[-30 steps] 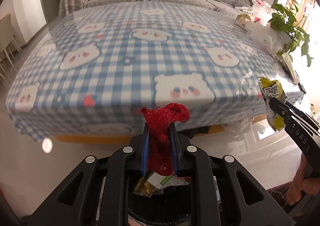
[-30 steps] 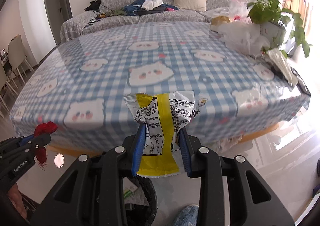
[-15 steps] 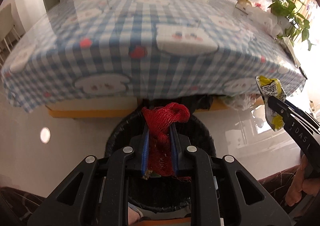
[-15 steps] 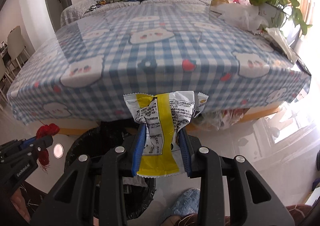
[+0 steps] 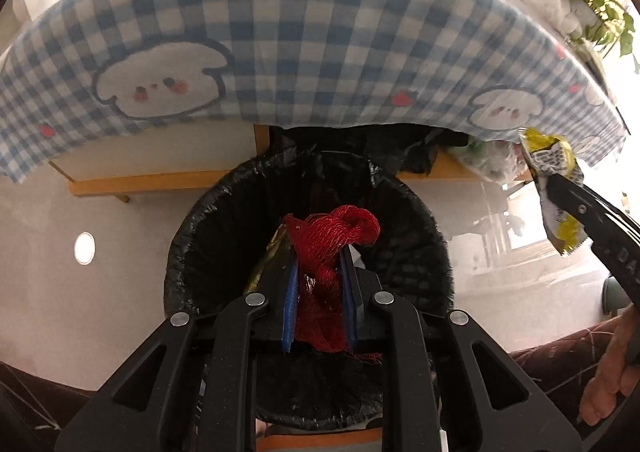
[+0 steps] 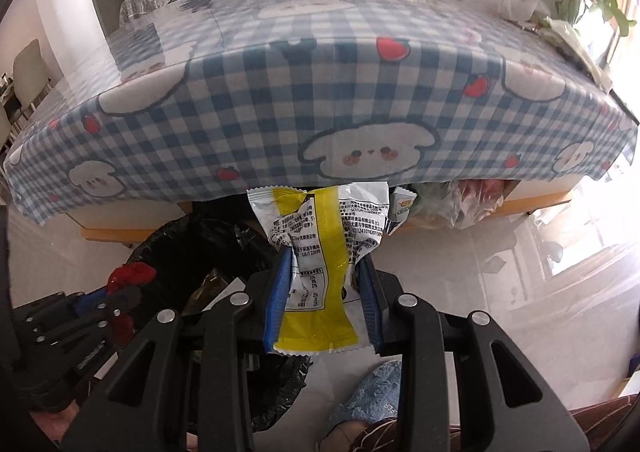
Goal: Collect trash
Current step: 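Open the left tool to drop the red mesh net into the bin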
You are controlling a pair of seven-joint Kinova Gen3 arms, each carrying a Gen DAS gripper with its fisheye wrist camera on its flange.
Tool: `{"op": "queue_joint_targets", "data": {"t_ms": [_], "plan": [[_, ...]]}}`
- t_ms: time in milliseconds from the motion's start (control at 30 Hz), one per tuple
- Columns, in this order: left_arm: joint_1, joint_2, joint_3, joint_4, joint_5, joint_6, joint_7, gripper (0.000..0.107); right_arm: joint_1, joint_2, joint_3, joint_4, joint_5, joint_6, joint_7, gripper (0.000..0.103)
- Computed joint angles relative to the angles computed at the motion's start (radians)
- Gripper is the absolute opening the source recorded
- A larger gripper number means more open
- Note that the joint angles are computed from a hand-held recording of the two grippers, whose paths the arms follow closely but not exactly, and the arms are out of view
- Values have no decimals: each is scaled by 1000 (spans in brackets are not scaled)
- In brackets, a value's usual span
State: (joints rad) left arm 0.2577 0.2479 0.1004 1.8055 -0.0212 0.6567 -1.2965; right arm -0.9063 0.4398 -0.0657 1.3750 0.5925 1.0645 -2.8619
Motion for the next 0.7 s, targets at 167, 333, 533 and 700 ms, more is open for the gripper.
{"op": "queue_joint_targets", "data": {"t_ms": [167,333,533,700], "plan": [[29,52,-7,-14,-31,-7,36,18,8,2,5,8,-6,2,-12,31],[54,90,-7,-36,-47,-11,47,20,22,4,4,18,-20,8,-22,31],[72,90,-10,-30,-59,-35,48,35,22,0,4,25,-15,4,-36,31],[69,59,-9,-2,-65,-55,47,58,23,-2,-3,20,-20,-6,-31,31]]}}
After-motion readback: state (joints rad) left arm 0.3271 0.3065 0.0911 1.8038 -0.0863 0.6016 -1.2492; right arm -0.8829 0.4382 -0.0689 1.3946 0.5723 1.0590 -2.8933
